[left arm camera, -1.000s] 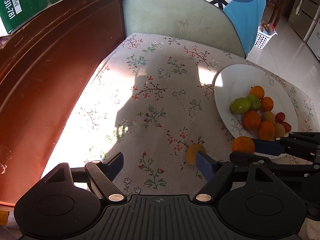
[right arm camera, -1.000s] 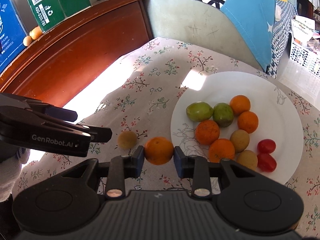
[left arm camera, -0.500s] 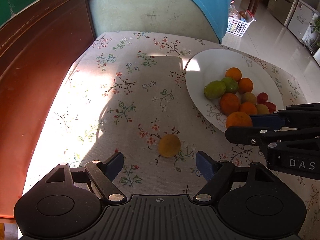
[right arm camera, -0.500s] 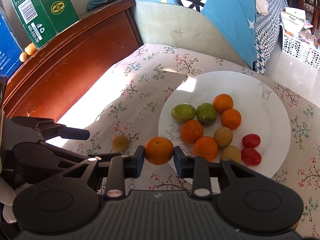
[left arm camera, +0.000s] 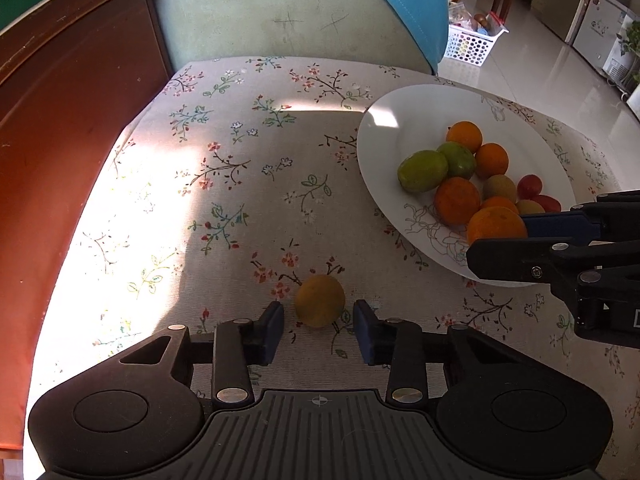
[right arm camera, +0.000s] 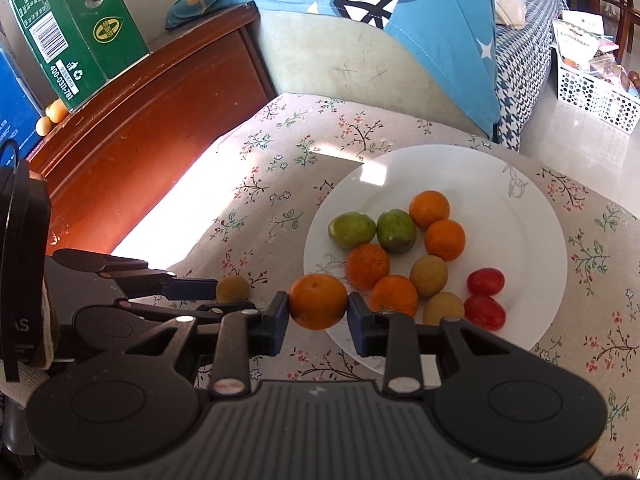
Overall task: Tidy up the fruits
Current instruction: 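Place the tangerine and yellow fruit on the white plate and open both grippers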
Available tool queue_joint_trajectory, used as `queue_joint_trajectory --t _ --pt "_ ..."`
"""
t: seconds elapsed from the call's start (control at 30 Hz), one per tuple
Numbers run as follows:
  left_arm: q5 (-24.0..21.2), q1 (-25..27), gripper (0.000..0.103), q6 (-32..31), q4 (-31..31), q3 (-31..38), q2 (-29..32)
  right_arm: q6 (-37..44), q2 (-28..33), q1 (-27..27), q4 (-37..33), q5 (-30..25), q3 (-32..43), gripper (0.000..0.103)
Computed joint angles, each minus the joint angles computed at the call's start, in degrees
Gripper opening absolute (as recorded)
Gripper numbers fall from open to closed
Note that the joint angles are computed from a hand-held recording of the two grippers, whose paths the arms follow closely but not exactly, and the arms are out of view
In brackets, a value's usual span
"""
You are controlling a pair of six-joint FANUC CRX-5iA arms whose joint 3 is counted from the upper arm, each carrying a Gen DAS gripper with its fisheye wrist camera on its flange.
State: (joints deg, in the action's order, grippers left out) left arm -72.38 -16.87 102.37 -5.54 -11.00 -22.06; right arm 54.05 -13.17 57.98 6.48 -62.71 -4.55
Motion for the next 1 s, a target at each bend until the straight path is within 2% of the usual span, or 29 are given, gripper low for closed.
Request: queue_joint_trajectory --t 0.07,0.3,0.5,0.73,1.0 --pt "0.02 -0.45 0.024 0.50 -0.57 0.25 0.08 -0.24 -0.21 -0.34 -0.12 -0.11 -0.01 0.032" --pt "0.86 -0.41 0.023 0.69 -0.02 1.00 0.33 -1.73 -1.41 -1.99 1.23 0.44 -0.40 0.032" --pt "4.03 0.51 0.023 0.75 2.61 1.98 0.05 -4.07 -2.44 -4.53 3.52 1.72 -0.62 0.032" --pt "8.21 -0.50 0.023 0.20 4.97 3.41 1.77 -6.48 -2.43 -7.19 5.10 2.09 -0.85 0.032" --pt "11.15 -4.15 0.023 0.26 5.40 4.81 4.93 -8.05 -1.71 -8.38 4.74 1.37 -1.14 0.032"
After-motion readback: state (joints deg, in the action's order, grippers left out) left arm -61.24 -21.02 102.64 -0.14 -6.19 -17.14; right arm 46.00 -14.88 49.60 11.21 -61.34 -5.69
